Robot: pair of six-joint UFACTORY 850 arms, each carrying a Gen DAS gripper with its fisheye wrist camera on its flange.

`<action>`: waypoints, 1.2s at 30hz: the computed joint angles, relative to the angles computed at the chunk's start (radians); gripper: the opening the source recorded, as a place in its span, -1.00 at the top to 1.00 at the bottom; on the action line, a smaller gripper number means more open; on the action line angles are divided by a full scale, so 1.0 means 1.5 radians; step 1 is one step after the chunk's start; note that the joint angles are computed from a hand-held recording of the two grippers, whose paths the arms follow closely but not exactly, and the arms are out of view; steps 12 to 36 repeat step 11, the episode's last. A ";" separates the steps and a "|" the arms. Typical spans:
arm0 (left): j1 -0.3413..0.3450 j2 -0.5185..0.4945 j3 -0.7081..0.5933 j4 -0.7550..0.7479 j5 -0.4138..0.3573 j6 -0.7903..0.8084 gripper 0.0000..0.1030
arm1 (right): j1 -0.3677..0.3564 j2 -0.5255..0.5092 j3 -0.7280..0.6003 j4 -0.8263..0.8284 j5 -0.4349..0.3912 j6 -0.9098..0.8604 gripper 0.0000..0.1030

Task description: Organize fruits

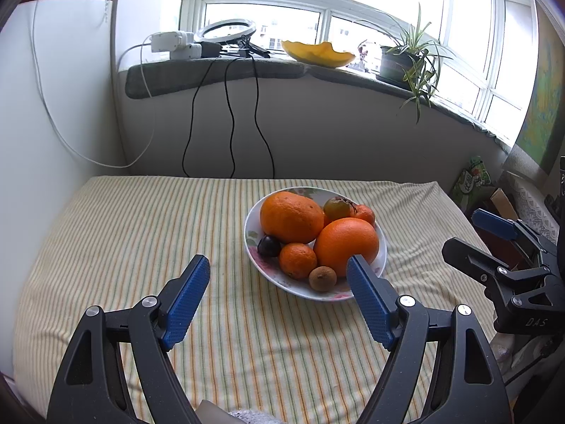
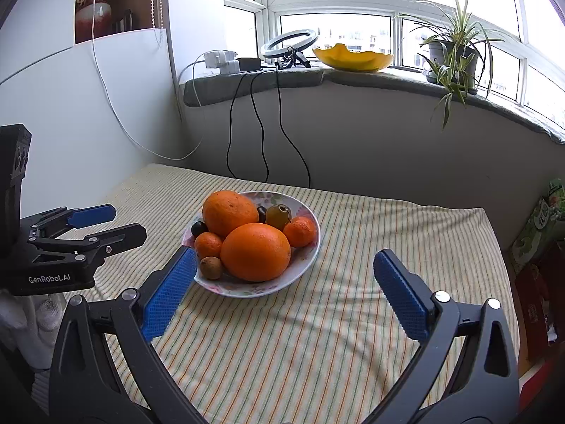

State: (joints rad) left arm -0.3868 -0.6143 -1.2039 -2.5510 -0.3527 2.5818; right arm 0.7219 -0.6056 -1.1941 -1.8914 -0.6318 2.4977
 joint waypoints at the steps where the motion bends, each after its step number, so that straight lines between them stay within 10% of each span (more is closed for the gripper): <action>1: 0.000 0.000 0.000 -0.002 0.000 0.002 -0.55 | 0.000 0.000 0.000 -0.001 0.001 0.001 -0.98; 36: 0.002 -0.001 0.000 0.000 -0.007 0.005 -0.55 | -0.001 -0.002 -0.001 0.004 0.000 0.003 -0.98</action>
